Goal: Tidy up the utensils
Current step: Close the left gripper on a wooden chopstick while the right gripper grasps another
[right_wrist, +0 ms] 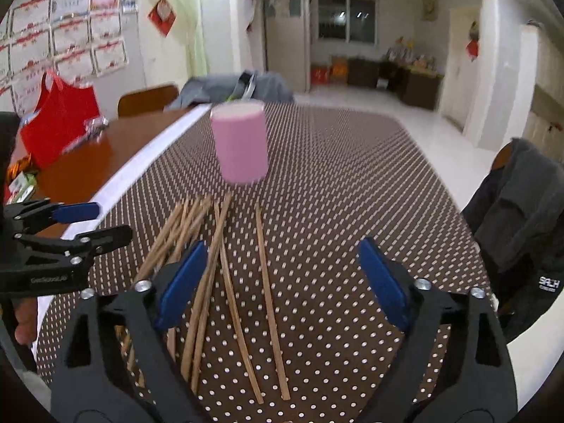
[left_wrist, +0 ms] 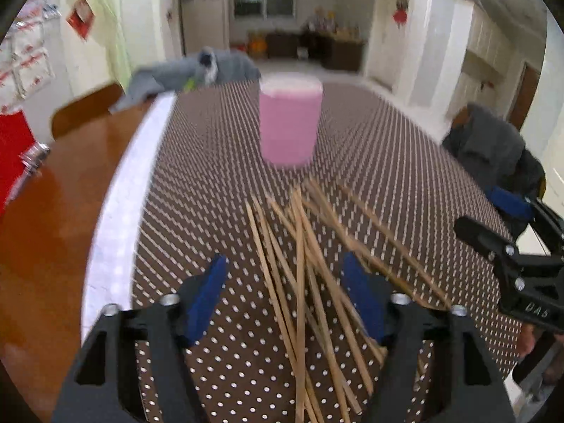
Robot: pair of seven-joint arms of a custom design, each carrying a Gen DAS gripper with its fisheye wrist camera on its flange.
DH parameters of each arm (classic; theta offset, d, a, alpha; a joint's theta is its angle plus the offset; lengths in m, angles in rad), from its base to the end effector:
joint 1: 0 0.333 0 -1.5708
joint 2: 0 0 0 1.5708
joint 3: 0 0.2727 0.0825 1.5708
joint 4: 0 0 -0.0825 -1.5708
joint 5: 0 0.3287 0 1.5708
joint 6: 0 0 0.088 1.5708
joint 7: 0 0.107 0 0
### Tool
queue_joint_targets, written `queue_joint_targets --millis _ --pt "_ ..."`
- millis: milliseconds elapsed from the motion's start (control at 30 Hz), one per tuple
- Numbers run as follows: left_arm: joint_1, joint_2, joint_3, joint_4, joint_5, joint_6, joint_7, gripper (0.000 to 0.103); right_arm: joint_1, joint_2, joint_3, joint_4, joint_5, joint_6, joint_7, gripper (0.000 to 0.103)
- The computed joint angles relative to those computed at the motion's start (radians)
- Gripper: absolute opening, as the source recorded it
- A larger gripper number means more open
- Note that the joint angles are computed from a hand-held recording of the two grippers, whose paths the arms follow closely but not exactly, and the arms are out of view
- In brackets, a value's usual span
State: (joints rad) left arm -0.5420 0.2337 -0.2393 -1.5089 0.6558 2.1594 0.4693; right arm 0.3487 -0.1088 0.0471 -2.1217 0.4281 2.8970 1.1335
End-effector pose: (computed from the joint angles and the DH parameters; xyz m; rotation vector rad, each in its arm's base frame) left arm 0.4579 -0.3973 0.5525 -1.8958 1.7404 -0.6606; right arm 0.4899 0.1790 0.5424 -1.9494 1.1996 -0.5358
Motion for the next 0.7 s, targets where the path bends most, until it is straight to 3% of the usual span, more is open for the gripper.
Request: queue_joint_targets --millis 133,433,500,700 --pt "0.022 0.039 -0.006 0.012 -0.106 0.009 0.073 0.051 -0.016 0.042 0.005 0.041 -0.044 -0.080 0.015 0.080" --pt "0.002 0.168 0.018 0.198 -0.208 -0.118 0.212 0.018 -0.044 0.120 0.022 0.143 -0.067 -0.220 0.001 0.073" --pt "-0.007 0.179 0.030 0.215 -0.207 -0.130 0.209 0.007 -0.052 0.142 0.025 0.177 -0.061 -0.258 -0.008 0.067" --pt "0.008 0.176 0.039 0.207 -0.244 -0.103 0.225 0.006 -0.076 0.246 0.033 0.345 -0.111 -0.427 0.033 0.047"
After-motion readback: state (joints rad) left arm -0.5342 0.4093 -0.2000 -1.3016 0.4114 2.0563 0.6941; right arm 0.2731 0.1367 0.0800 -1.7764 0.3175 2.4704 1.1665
